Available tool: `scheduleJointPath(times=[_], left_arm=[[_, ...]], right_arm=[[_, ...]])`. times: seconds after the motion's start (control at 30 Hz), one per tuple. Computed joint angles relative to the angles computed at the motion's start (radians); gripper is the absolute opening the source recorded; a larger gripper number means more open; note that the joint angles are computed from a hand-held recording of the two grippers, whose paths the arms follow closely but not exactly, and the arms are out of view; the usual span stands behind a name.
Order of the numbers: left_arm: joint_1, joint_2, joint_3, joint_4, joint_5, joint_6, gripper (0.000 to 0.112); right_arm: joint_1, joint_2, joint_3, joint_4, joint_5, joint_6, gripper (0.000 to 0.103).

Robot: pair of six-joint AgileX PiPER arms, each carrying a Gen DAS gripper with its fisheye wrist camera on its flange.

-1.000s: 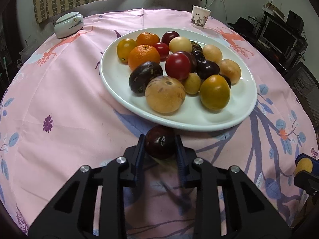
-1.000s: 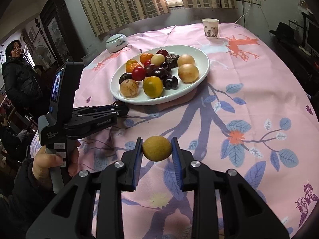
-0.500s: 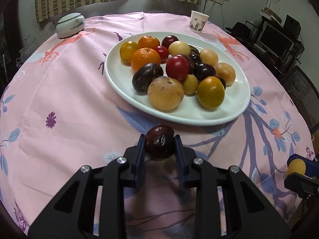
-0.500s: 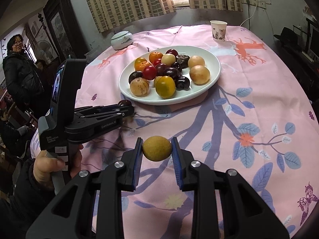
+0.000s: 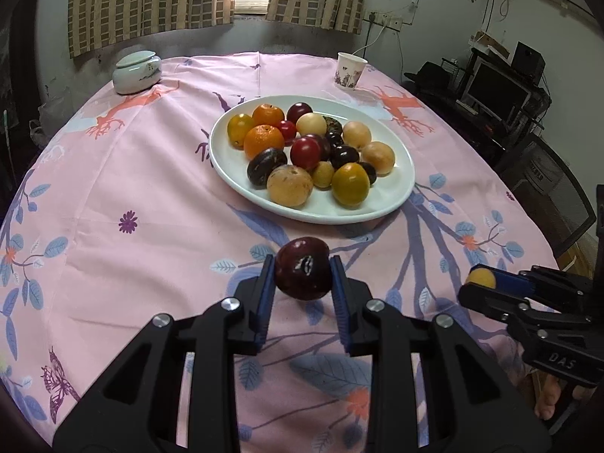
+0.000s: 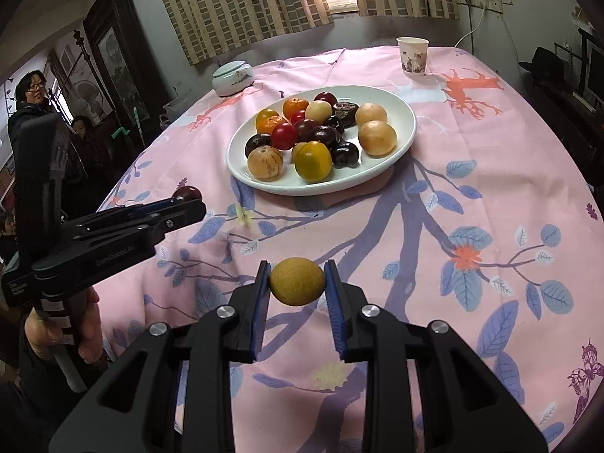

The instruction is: Organize fruits

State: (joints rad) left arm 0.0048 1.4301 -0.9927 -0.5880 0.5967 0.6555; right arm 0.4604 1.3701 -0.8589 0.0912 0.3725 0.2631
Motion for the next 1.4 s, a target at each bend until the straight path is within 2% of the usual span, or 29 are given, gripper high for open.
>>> scheduleJointPath(times=[0.17, 0.3, 0.4, 0.47, 0.53, 0.67, 0.77, 0.8, 0.83, 0.87, 0.9, 1.0, 1.03, 1.1, 1.13, 1.17, 1.33, 1.4], left_arm=[[-0.024, 0.026, -0.115, 0.075, 0.067, -0.065, 0.029], [-0.057, 0.182, -0.399, 0.189, 0.184, -0.197, 0.029], [-0.11, 0.356, -0.658, 0.308, 0.269, -0.326, 0.029], [-0.152, 0.472, -0.813, 0.412, 0.309, -0.426, 0.029], [-0.168, 0.578, -0.958, 0.456, 0.378, -0.477, 0.029], [-0.164, 0.683, -1.103, 0.45, 0.436, -0.486, 0.03], [-0.159, 0.751, -1.204, 0.451, 0.477, -0.508, 0.031], [-0.159, 0.767, -1.231, 0.459, 0.486, -0.517, 0.033], [-0.161, 0.78, -1.255, 0.467, 0.492, -0.527, 0.045], [-0.161, 0.791, -1.28, 0.474, 0.496, -0.54, 0.067], [-0.161, 0.791, -1.285, 0.481, 0.486, -0.552, 0.077], [-0.157, 0.785, -1.304, 0.502, 0.491, -0.566, 0.081], [-0.154, 0.763, -1.278, 0.507, 0.476, -0.569, 0.085], [-0.145, 0.689, -1.174, 0.515, 0.412, -0.571, 0.093], [-0.141, 0.643, -1.108, 0.52, 0.372, -0.572, 0.095], [-0.135, 0.589, -1.032, 0.52, 0.329, -0.568, 0.097], [-0.117, 0.312, -0.63, 0.537, 0.119, -0.562, 0.101], [-0.122, 0.203, -0.47, 0.6, 0.056, -0.62, 0.101]], right_arm=[[-0.056, 0.036, -0.104, 0.074, 0.081, -0.144, 0.029], [-0.101, 0.143, -0.309, 0.02, 0.181, -0.162, 0.029], [-0.097, 0.268, -0.455, -0.074, 0.194, -0.127, 0.029], [-0.105, 0.371, -0.561, -0.082, 0.228, -0.135, 0.029], [-0.116, 0.441, -0.643, -0.108, 0.261, -0.12, 0.029], [-0.155, 0.507, -0.733, -0.052, 0.283, -0.177, 0.029], [-0.152, 0.546, -0.791, -0.066, 0.296, -0.192, 0.029], [-0.149, 0.559, -0.809, -0.069, 0.3, -0.191, 0.029], [-0.15, 0.572, -0.828, -0.062, 0.306, -0.199, 0.03], [-0.15, 0.585, -0.845, -0.066, 0.312, -0.197, 0.042], [-0.145, 0.592, -0.856, -0.097, 0.314, -0.169, 0.065], [-0.127, 0.58, -0.839, -0.22, 0.289, -0.069, 0.077], [-0.124, 0.576, -0.841, -0.244, 0.301, -0.05, 0.077], [-0.124, 0.541, -0.815, -0.263, 0.309, -0.03, 0.078], [-0.127, 0.517, -0.795, -0.261, 0.311, -0.028, 0.082], [-0.126, 0.493, -0.773, -0.269, 0.317, -0.017, 0.099], [-0.086, 0.346, -0.591, -0.409, 0.306, 0.135, 0.102], [-0.057, 0.275, -0.475, -0.462, 0.284, 0.237, 0.102]])
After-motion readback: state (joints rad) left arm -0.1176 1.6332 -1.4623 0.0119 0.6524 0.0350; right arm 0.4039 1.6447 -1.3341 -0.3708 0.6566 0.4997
